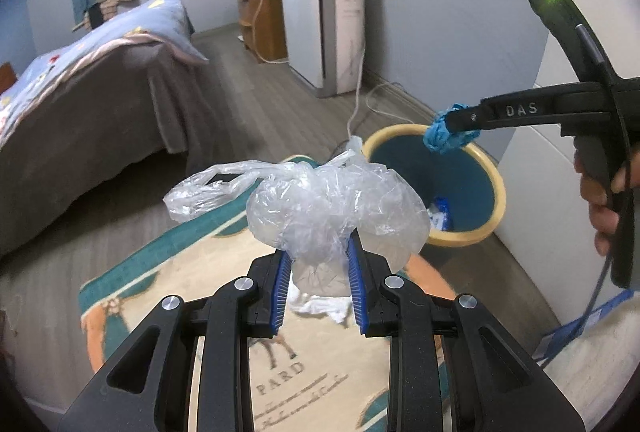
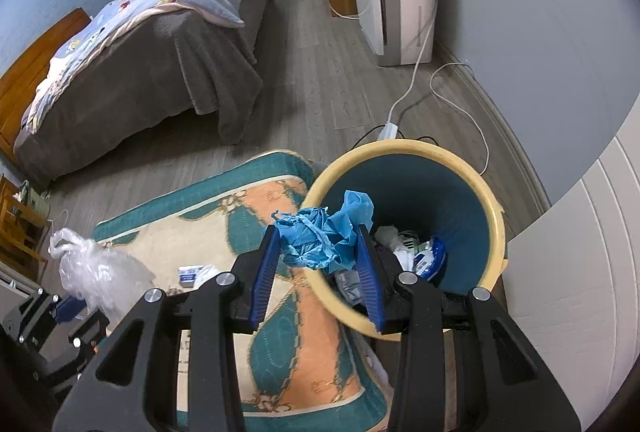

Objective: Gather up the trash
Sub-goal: 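Carry the glove and plastic bag over the bin with both tools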

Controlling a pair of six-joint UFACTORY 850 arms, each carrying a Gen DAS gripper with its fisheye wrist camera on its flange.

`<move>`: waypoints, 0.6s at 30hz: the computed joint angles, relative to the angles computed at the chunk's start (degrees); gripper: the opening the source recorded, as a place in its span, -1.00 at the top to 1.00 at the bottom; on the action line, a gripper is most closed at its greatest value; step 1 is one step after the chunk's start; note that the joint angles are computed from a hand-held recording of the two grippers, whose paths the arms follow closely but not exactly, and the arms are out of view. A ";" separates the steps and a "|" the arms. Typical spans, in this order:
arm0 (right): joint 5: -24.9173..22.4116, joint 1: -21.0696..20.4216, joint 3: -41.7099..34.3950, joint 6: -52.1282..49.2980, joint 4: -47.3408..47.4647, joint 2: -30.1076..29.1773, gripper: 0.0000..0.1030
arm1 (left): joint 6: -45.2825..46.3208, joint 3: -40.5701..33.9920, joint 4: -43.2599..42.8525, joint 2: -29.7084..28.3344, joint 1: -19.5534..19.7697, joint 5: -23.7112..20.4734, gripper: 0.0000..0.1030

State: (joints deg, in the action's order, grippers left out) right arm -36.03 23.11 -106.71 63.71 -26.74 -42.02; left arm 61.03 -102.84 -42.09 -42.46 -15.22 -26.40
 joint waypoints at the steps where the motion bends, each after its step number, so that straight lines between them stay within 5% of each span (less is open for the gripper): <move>1: -0.13 -0.39 0.22 -0.02 0.27 -0.05 0.27 | -1.08 -1.06 0.19 -0.75 -0.16 -1.19 0.46; 18: 0.63 -6.35 6.57 1.73 6.49 0.59 0.27 | -5.47 -12.46 7.50 -9.84 -6.53 -5.22 0.46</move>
